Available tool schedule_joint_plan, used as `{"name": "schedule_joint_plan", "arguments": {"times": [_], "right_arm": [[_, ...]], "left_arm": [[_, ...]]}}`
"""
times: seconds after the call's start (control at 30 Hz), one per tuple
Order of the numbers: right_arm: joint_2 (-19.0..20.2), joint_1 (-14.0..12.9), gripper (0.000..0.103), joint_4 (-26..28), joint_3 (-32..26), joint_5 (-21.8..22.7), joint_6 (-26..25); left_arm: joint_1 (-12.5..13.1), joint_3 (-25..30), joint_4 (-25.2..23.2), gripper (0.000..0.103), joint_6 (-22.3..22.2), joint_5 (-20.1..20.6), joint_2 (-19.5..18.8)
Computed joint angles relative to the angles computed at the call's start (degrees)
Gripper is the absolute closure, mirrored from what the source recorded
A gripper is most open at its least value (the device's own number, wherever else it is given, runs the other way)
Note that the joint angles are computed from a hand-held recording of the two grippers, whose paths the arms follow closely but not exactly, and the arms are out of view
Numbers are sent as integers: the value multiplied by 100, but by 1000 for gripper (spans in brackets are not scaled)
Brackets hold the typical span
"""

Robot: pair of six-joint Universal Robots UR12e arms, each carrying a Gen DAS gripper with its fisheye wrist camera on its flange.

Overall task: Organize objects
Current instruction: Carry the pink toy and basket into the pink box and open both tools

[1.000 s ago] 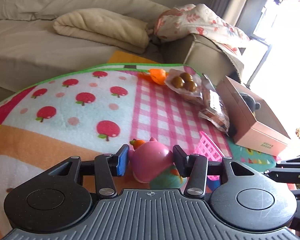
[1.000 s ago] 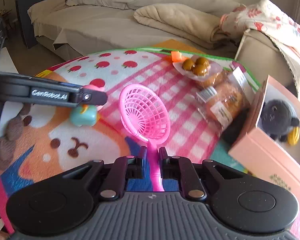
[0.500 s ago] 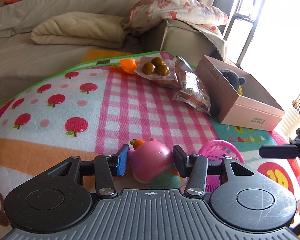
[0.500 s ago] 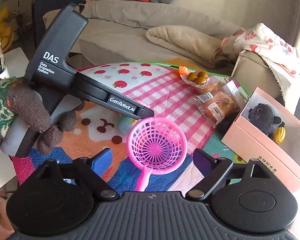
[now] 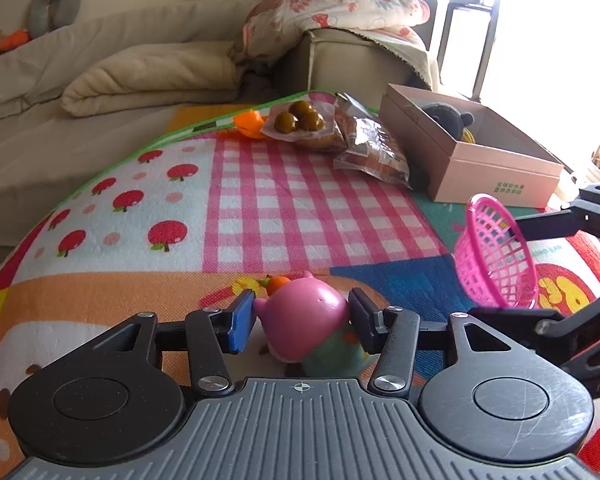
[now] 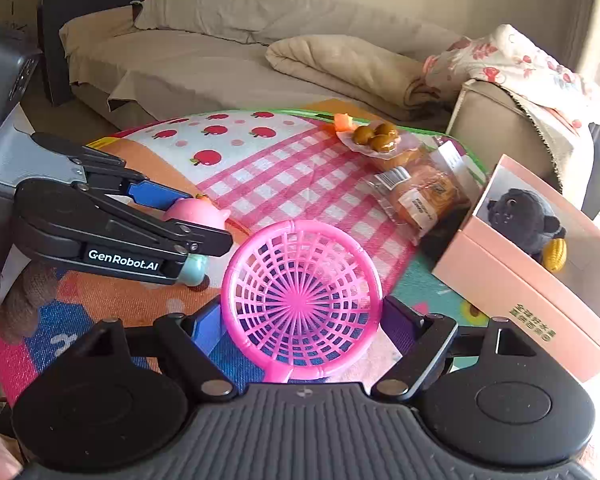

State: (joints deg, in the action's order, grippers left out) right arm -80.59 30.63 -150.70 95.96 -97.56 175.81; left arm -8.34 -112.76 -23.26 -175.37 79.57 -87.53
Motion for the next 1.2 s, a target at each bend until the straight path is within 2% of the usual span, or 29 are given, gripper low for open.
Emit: {"name": "schedule_joint_plan", "arguments": {"times": [0.1,0.17,0.23,0.37,0.43,0.6,0.63,0.73,0.77,0.83,0.9,0.97,1.1,1.2], "right_arm": [[-256,-83,21,-58,239,-94,178],[-451,-161,21,-103,410,-107,360],[-678,-241,21,-235,615,-178,555],[-1046,-367,21,-684,957,-487,741],[-1154,-417,21,-914,1068,-672,830],[-1295,-586,21,-1322,1272,-974,1059],[-1297,-615,21,-1347,1290,-1021,1108],[-1294,-727,21,-1267,1305,-1059,1276],[-1285,-757,21,-1226,1298,-1068,1308],[-1268,-795,21,-1183,1290,-1083,1328],[-1236,-823,21,-1172,1266,-1085,1328],[-1192,-867,21,-1162,1214,-1046,1324],[-1089,-1018,21,-1212,981,-910,1462],[-973,-1206,21,-1327,674,-702,1677]], "left_arm": [[-7,14,-265,51,195,-284,83],[25,59,-438,51,167,-755,111],[-4,168,-340,52,102,-1116,70],[-259,690,237,52,72,-1342,-291],[-366,1026,573,52,-128,-1502,-570],[-665,1841,1778,48,-1265,-1626,-1491],[-738,1972,1745,48,-1343,-1528,-1634],[-939,2283,774,48,-935,-1149,-1894],[-973,2301,644,49,-886,-1045,-1952],[-968,2229,600,49,-855,-991,-1979],[-907,2128,704,49,-827,-1149,-1954],[-816,1977,976,49,-849,-1266,-1862],[-568,1608,1459,49,-860,-1418,-1564],[-377,1305,1389,49,-644,-1368,-1281]]}}
